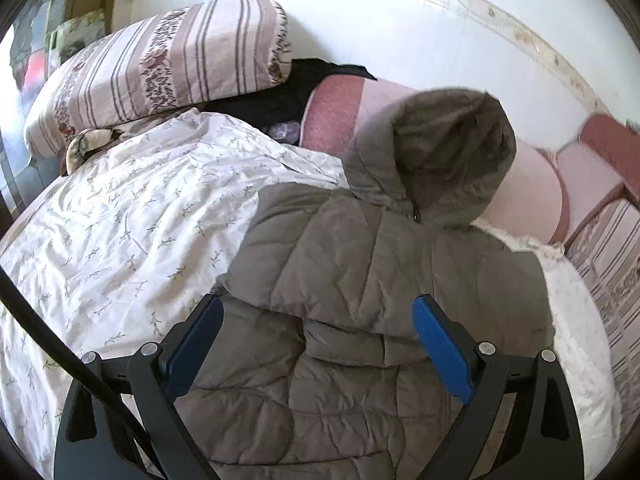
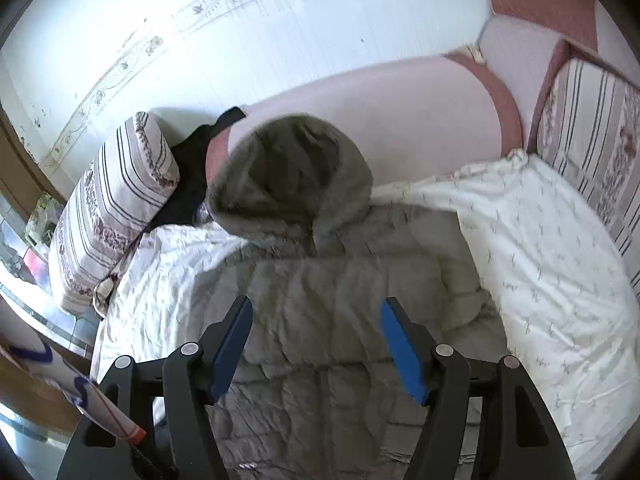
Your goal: Fold large clothes
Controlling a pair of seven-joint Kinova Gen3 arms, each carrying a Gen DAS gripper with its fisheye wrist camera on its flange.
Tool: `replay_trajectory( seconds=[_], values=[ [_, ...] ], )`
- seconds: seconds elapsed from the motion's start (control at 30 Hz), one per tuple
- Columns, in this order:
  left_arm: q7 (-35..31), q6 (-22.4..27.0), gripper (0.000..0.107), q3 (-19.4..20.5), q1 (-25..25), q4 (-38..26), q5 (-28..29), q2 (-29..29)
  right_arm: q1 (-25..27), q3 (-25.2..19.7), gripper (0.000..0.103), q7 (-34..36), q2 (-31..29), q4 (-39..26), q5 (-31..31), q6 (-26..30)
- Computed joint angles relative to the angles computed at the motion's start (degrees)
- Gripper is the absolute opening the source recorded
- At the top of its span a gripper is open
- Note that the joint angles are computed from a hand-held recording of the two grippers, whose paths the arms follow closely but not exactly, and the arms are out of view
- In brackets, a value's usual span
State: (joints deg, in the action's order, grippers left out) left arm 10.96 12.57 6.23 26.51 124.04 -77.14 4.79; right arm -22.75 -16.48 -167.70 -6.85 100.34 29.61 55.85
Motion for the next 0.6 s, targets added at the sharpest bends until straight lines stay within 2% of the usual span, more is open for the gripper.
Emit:
replay_trajectory(
  seconds=[0.17,0.33,0.4,0.6],
  values=[
    [-2.83,-1.81,0.095,-0.70,-2.71,0.46,2.51,-1.36,-1.78,0.62,0.073,2.19,5.71,-10.63,3.02,6.38],
    [-7.92,-2.04,0.095,-1.79,-4.49,-0.06,8.53,-1.08,-3.39,5.36,0.075,5.53,11.55,-19.14,2.16,7.13],
    [-7.53,-1.14,0.095,-2.42,-3.91,-0.42,8.46,-0.62,-3.21,7.52,0.076,6.14,13.41,-21.04,0.96,5.56],
    [-3.26,2.09,0.095,-2.82,-1.91,-1.15,3.53,0.73,1.18,13.18,0.077,6.37,18.52,-22.71,-6.22,-4.30]
  ],
)
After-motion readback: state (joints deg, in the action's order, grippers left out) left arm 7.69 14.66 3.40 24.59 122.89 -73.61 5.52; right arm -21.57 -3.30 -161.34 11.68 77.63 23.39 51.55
